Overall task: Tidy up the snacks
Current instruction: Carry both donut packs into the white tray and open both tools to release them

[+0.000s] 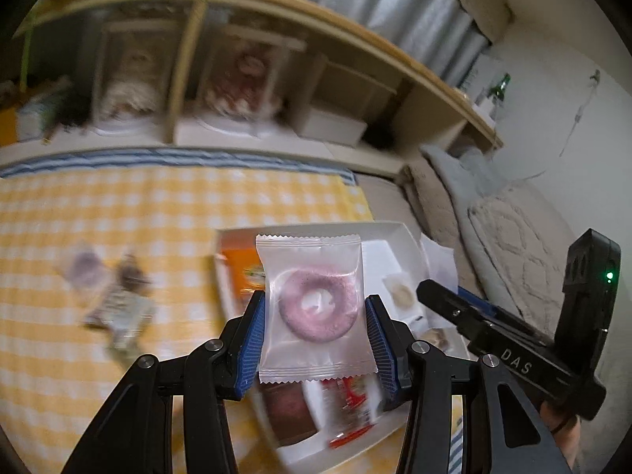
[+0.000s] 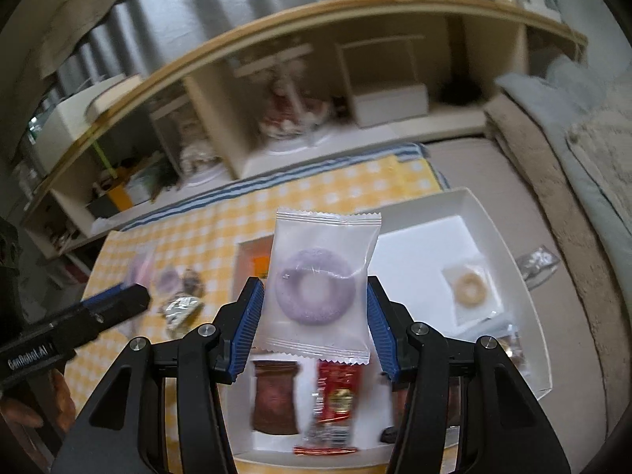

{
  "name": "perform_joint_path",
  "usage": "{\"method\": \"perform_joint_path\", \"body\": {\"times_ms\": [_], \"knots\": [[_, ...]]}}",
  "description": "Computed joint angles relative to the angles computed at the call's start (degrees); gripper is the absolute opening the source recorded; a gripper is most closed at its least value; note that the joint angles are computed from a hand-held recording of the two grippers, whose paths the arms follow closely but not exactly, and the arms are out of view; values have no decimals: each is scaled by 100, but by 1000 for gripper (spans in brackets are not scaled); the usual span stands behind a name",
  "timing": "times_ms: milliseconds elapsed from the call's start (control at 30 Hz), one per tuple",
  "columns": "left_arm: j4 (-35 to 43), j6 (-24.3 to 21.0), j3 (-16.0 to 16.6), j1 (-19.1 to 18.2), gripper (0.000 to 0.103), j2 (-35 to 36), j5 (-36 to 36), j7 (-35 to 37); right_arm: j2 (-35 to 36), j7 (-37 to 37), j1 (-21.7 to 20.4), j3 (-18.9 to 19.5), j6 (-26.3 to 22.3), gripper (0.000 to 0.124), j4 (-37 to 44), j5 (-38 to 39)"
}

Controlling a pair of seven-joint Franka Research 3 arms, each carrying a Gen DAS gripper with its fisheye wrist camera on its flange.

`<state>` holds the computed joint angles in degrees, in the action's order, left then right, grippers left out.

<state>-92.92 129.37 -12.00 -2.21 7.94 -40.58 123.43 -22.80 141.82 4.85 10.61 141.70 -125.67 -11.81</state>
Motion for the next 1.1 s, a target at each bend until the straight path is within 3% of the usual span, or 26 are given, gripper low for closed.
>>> {"method": "perform_joint_path", "body": {"times_ms": [533, 667, 733, 800, 1100], "knots": [[2272, 81, -540, -566, 49, 2477, 1833, -1828, -31, -273, -158, -494, 229, 53, -868, 1079], [2422, 219, -666, -571, 52, 2689, 2072, -1861, 83, -363, -156, -533, 364, 55, -892, 1255], [2412, 278, -671, -590, 59, 2700, 2232, -1861, 115, -281, -216, -505, 390, 58, -894, 1237], [2330, 218, -693, -551, 74, 2625, 2297, -1865, 113, -177, -268, -488, 292, 64, -896, 1202], [1871, 358, -741, -421, 83, 2231, 2321, -1711, -121, -39, -317, -429, -116, 73, -887, 1070]]}}
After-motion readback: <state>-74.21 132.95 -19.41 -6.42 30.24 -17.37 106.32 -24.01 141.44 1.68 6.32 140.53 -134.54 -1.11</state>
